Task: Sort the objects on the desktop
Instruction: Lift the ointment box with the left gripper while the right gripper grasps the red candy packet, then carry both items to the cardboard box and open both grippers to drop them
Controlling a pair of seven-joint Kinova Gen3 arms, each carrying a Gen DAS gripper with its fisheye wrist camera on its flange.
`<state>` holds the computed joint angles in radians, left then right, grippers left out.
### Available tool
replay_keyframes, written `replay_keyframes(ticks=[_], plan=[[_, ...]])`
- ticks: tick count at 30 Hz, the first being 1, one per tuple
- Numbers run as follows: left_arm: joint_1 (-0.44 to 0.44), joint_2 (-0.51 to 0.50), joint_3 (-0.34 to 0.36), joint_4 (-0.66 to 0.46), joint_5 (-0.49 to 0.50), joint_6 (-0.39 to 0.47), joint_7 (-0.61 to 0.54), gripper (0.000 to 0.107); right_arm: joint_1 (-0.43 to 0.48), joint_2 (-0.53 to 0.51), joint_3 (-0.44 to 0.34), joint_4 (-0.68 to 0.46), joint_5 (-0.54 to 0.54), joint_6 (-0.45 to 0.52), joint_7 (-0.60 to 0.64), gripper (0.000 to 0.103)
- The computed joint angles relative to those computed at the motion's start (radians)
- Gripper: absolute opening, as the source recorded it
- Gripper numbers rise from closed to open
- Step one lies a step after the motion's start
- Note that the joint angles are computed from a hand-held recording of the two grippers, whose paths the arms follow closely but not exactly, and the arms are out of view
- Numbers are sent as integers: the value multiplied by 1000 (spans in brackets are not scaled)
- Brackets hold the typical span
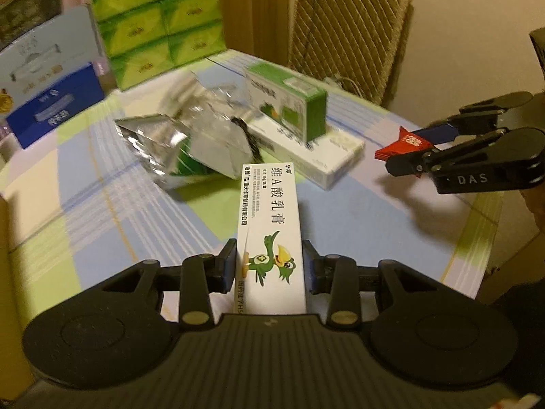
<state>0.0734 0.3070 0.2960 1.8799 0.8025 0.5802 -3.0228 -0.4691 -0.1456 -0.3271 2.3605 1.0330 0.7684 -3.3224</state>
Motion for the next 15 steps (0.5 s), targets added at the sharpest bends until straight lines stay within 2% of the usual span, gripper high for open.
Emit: replay_keyframes(ticks=[4, 8, 15], plan=[[-29, -55, -25, -28, 23, 52, 27, 33, -2, -32, 0, -82, -24, 11, 103, 40], [-57, -120, -86, -58, 39, 111, 55, 33, 4, -22, -14, -184, -27, -13, 201, 40], [-140, -190, -215, -133, 5, 199, 125, 33, -41, 105, -24, -366, 43, -107, 224, 40]])
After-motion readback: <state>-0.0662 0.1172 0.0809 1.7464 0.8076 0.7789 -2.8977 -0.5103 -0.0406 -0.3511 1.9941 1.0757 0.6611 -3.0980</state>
